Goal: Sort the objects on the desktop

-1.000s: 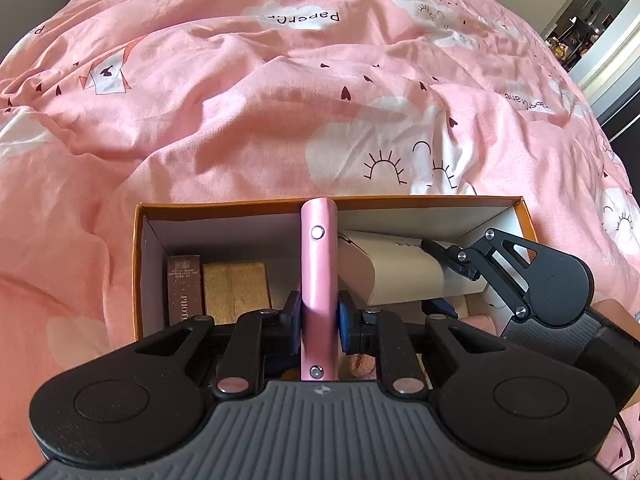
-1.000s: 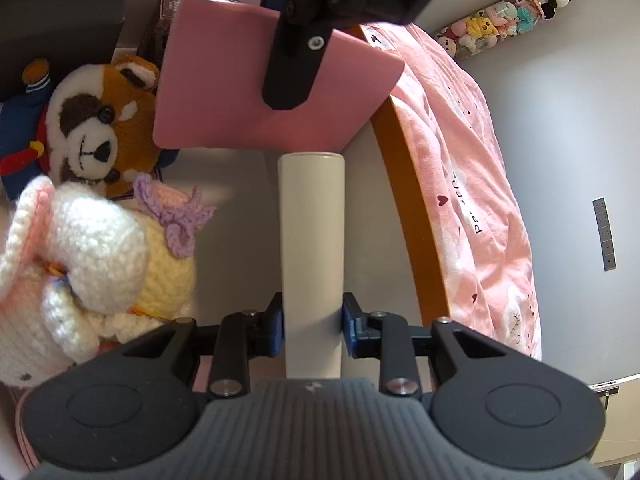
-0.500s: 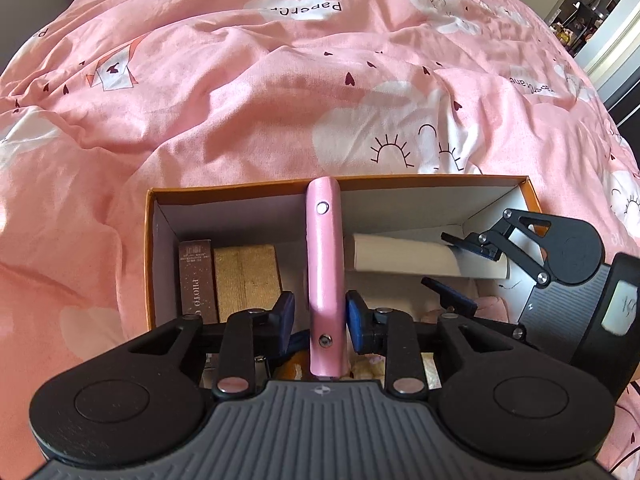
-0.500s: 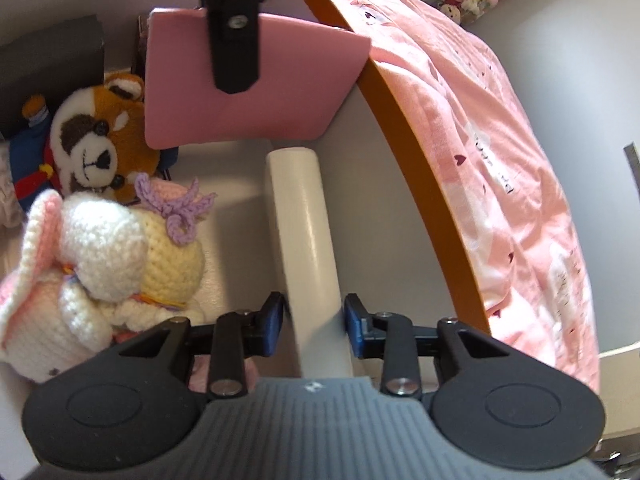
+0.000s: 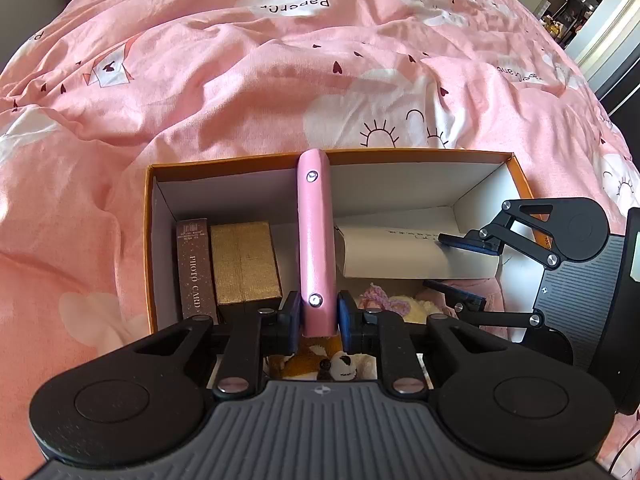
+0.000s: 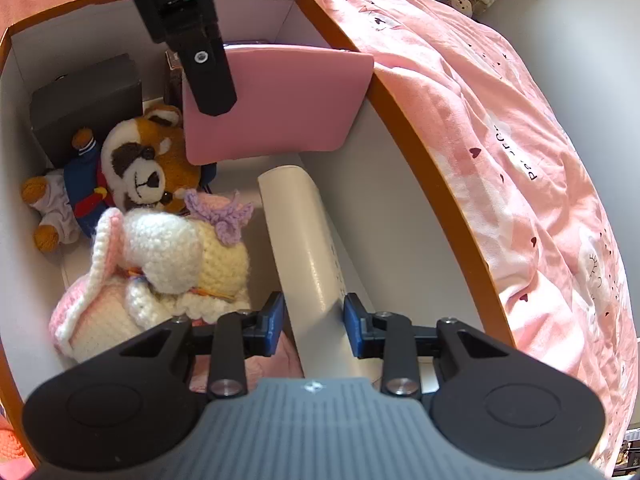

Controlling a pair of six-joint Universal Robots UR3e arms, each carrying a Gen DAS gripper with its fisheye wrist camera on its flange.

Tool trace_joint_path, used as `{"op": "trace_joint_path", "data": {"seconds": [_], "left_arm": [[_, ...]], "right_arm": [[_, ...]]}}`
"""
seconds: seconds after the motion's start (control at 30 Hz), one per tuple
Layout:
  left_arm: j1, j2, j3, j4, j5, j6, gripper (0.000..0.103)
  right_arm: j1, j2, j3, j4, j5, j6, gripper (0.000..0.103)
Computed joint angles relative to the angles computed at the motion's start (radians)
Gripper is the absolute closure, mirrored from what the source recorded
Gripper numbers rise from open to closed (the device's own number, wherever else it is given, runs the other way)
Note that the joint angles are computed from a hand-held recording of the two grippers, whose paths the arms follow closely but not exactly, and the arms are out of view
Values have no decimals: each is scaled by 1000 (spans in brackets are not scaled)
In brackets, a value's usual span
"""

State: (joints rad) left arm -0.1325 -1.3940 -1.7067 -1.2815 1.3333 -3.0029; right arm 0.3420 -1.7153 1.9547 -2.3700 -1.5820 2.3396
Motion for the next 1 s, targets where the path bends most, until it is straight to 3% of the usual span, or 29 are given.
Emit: {"op": "trace_joint_path", "data": {"seconds": [0.17,0.4,0.6,0.8,0.87,0.9,1.0], "left_arm": [[13,4,-2,-8,-16,1,82],[24,12,-14,-5,-28,12,82],[25,11,-14,-5,-29,13,82],[28,13,-25,9,-34,12,82],[29,15,-27,9,-36,10,82],[30,16,-27,7,-36,10,82],[38,20,-29,6,-40,13,82]], "right_arm": [[-18,6,-78,134,12,-27,66],[-60,102,-291,384,14,144,60],[-81,107,-361,488,32,145,63],[-24,96,-300,396,-52,122,73],[31,103,-257,326,-126,96,86],[54,120,-252,324,-156,86,102],[95,129,-163,201,-219,68,100]]}}
